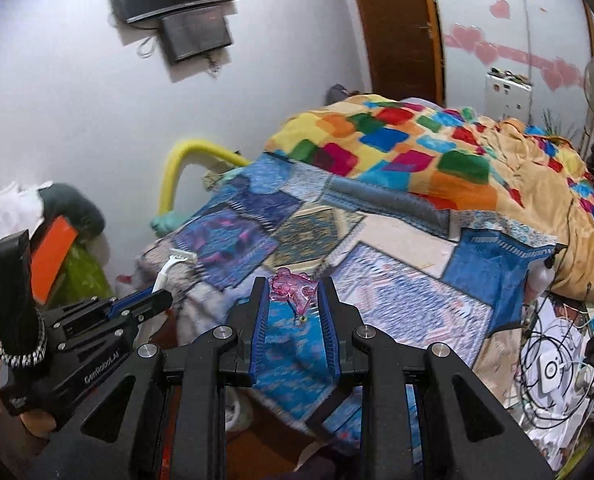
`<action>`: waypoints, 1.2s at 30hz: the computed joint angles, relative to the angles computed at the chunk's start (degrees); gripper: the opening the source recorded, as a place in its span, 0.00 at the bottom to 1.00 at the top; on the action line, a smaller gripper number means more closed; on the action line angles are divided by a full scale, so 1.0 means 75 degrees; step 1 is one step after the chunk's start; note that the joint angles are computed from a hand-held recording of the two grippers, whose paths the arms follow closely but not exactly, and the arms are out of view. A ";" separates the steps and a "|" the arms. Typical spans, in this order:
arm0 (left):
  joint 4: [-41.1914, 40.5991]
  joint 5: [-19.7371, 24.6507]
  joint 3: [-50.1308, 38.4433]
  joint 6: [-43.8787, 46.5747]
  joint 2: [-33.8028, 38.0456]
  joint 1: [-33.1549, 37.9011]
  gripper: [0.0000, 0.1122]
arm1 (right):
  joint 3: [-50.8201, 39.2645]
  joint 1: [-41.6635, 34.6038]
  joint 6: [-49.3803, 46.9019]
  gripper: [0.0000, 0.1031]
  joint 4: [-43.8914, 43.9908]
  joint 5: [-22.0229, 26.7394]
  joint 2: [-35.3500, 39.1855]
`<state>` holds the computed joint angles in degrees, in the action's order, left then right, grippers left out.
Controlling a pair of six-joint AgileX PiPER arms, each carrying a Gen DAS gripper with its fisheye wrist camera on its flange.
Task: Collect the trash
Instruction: 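Carry the white razor and pink piece down over the white bin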
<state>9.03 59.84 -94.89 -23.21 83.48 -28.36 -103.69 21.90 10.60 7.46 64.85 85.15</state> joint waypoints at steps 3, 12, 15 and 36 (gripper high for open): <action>0.0060 0.0035 0.0787 -0.0019 -0.0875 0.0296 0.07 | 0.0105 0.0851 0.0501 0.22 -0.0506 -0.0036 -0.0193; -0.0978 0.0241 0.2461 0.1384 -0.2931 0.2477 0.07 | -0.0142 0.3231 0.1801 0.22 -0.1805 -0.0082 0.0106; -0.1816 0.0273 0.2868 0.2345 -0.3307 0.3682 0.07 | -0.0443 0.3795 0.1983 0.22 -0.1955 -0.0040 0.0494; -0.4799 0.0277 0.6161 0.7524 -0.2467 0.9392 0.07 | -0.2283 0.4849 0.1184 0.22 -0.0440 0.0590 0.4138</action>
<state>-26.97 61.92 -48.68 33.22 64.97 42.08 -120.81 58.27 19.48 4.16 69.28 116.19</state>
